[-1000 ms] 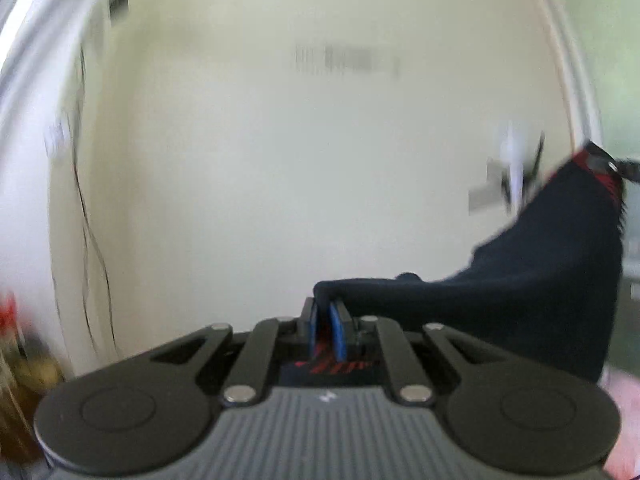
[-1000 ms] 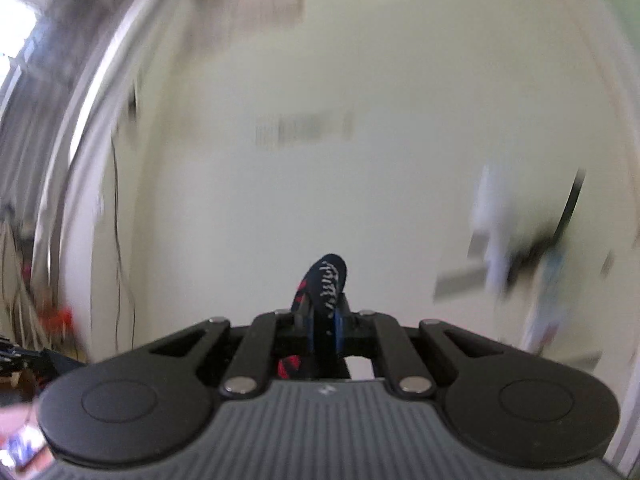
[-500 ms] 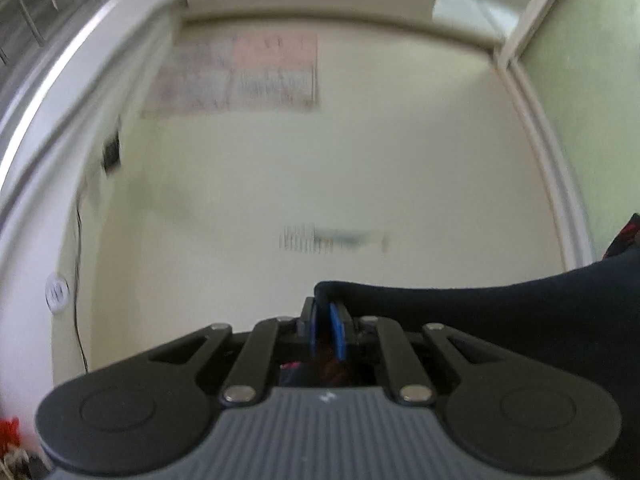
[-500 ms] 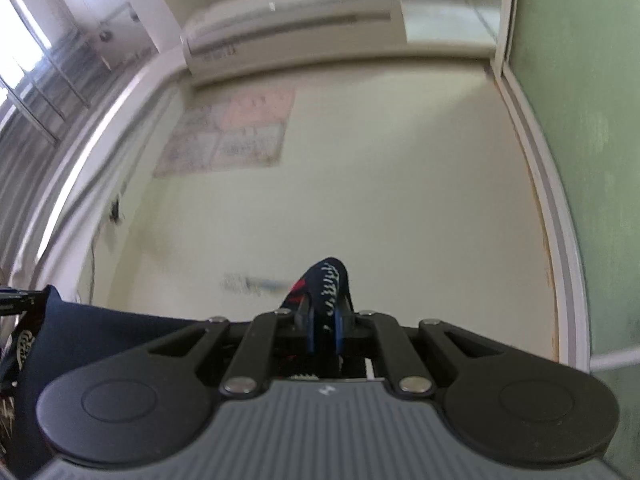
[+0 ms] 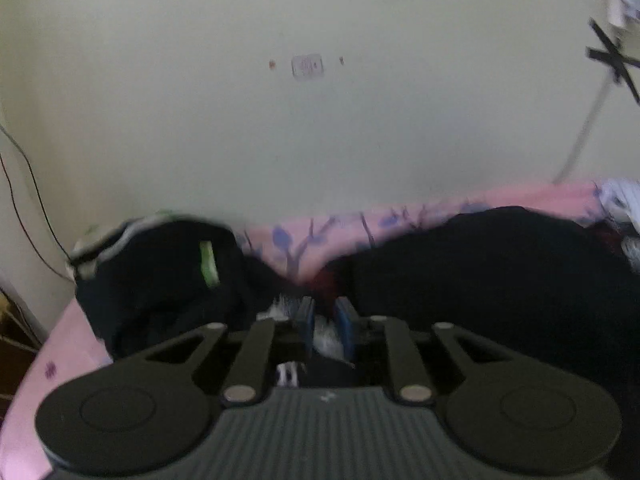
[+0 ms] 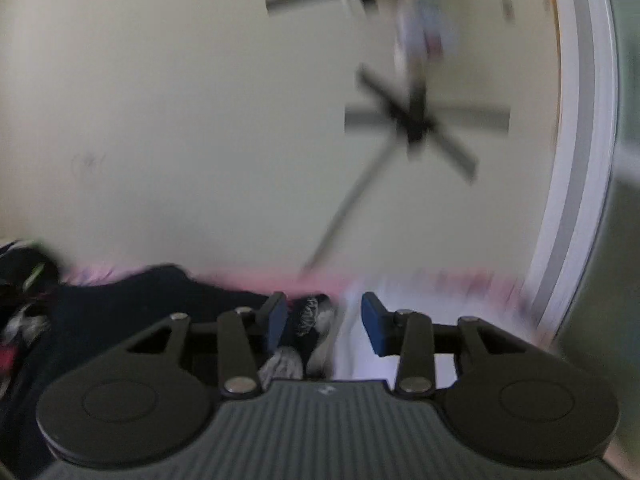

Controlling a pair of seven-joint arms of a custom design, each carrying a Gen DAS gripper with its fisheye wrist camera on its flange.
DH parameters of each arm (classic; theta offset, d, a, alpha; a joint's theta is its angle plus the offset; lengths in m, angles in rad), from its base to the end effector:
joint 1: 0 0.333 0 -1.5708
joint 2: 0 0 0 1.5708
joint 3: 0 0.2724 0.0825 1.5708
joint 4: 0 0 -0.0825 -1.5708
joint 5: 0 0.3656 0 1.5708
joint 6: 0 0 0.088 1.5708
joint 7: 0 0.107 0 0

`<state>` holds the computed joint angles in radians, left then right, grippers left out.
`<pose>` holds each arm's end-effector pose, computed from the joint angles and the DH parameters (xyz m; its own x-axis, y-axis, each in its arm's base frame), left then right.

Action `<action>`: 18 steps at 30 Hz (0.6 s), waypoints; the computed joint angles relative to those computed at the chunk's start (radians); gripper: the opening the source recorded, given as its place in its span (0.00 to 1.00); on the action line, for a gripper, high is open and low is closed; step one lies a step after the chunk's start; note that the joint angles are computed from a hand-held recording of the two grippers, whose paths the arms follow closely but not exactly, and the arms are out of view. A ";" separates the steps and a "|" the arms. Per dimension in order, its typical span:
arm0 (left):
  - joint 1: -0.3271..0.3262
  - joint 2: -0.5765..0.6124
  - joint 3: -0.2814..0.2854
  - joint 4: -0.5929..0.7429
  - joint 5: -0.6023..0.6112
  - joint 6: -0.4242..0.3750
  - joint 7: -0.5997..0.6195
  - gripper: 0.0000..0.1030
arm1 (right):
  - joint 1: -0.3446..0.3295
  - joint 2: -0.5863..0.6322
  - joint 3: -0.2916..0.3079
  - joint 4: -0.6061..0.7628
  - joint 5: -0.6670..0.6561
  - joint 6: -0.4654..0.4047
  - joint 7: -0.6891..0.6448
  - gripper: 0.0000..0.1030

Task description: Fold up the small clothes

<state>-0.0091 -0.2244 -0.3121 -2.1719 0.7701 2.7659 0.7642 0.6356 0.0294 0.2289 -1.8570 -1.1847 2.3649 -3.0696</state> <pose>0.4870 -0.2036 0.5311 -0.0615 -0.9843 -0.1654 -0.5749 0.1704 -0.8003 0.3946 0.4431 0.5210 -0.0185 -0.9942 -0.1058 -0.4770 0.1018 -0.8730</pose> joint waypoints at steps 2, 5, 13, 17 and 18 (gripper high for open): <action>0.018 -0.084 0.014 -0.108 0.023 0.084 -0.039 0.17 | -0.003 -0.090 0.004 -0.154 0.054 0.076 0.040 0.42; -0.054 -0.175 0.103 -0.222 -0.159 0.176 0.084 0.23 | -0.010 -0.159 0.043 -0.283 0.080 0.141 0.093 0.50; -0.279 -0.228 0.234 -0.370 -0.439 0.282 0.354 0.31 | 0.006 -0.071 0.071 -0.221 0.053 0.125 0.081 0.00; -0.280 -0.196 0.202 -0.389 -0.480 0.288 0.410 0.33 | 0.009 -0.159 0.099 -0.164 -0.089 -0.176 0.054 0.00; -0.218 -0.195 0.138 -0.396 -0.455 0.290 0.386 0.35 | 0.001 -0.185 0.113 -0.146 -0.139 -0.285 0.056 0.00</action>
<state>-0.2271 -0.4197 -0.1740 -2.5676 0.3151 3.0554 1.1502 0.6369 -0.1559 0.3421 -2.0030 -1.3234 2.0798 -3.0138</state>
